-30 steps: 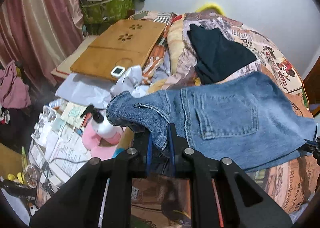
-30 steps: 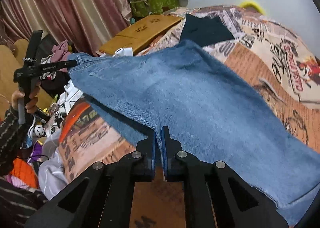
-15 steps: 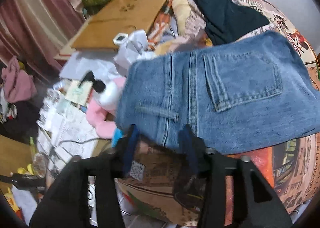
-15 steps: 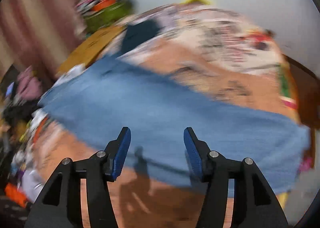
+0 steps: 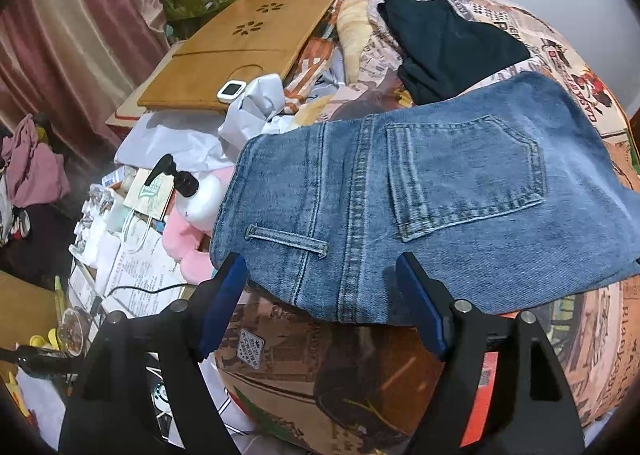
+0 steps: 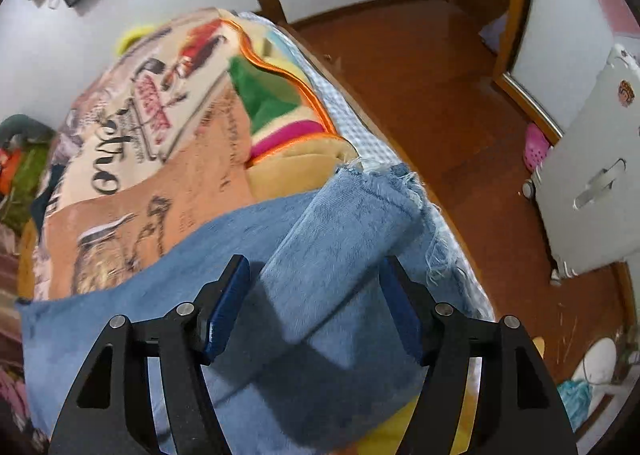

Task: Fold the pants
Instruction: 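Fold the leg hem with the right gripper toward the waistband held by the left gripper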

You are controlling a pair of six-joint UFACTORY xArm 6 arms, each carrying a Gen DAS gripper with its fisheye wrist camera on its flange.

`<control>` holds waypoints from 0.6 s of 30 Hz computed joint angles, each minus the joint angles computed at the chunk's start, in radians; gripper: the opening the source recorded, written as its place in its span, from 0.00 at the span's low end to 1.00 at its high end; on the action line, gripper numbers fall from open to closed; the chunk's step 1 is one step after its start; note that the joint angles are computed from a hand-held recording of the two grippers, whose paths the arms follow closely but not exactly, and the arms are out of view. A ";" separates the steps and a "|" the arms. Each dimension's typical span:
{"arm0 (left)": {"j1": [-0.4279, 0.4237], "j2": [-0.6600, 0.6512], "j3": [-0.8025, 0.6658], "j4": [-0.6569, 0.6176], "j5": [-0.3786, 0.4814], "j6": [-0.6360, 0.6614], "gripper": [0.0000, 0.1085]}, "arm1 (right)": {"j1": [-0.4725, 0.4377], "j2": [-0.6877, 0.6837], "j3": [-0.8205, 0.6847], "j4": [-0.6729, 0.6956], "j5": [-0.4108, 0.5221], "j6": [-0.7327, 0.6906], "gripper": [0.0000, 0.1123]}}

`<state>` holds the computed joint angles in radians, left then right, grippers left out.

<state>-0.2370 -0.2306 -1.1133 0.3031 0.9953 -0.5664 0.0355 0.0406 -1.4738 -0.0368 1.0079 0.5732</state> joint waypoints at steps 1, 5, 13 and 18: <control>0.002 0.001 0.001 0.003 0.003 -0.004 0.71 | 0.003 0.023 -0.022 0.002 0.004 0.002 0.57; 0.017 -0.016 0.019 0.006 0.002 -0.017 0.71 | 0.000 0.032 -0.022 -0.026 -0.014 0.001 0.60; 0.046 -0.037 0.047 -0.007 -0.009 -0.042 0.71 | -0.081 -0.193 0.216 0.024 0.025 -0.081 0.50; 0.044 -0.048 0.052 -0.025 -0.016 -0.074 0.71 | -0.133 -0.279 0.308 0.145 -0.047 -0.086 0.49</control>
